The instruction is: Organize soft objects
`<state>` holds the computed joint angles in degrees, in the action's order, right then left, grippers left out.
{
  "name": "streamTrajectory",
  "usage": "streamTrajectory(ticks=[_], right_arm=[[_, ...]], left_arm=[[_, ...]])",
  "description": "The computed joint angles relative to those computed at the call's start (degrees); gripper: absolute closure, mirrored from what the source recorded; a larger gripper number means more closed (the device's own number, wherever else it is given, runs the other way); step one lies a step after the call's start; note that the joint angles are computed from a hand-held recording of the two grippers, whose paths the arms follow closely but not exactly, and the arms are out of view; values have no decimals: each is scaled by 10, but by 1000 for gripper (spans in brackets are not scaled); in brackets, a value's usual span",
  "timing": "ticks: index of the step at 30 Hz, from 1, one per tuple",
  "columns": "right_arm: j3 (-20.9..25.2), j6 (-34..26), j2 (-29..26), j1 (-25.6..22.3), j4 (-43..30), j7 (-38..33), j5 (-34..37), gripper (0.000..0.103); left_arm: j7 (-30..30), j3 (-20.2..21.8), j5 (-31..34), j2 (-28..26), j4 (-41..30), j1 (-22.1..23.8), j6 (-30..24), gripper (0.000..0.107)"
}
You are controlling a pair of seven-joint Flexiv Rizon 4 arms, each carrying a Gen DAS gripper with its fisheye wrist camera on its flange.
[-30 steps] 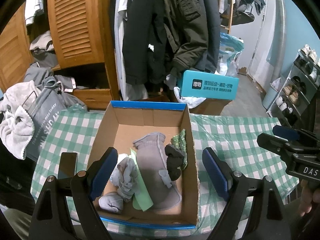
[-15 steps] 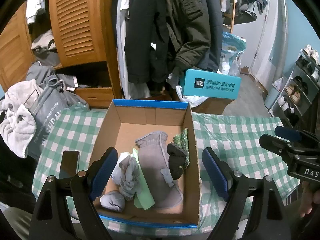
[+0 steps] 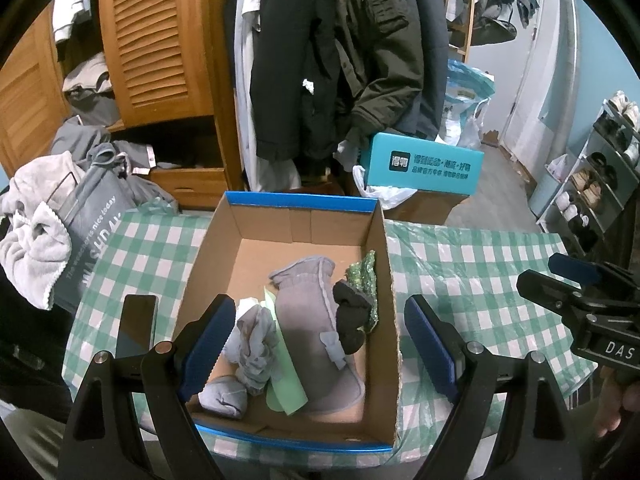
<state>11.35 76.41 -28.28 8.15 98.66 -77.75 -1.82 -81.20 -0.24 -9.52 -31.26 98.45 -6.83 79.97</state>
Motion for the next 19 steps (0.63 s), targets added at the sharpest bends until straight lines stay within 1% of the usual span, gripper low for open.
streamTrajectory(ticks=[7,19], right_arm=[[0,-1,0,0,0,-1,1,31],[0,-2,0,0,-1,-3,2,31]], left_arm=[[-5,7,8,2,6,-5,7,19],[-6,6,12,4,-1,-6,-3,19]])
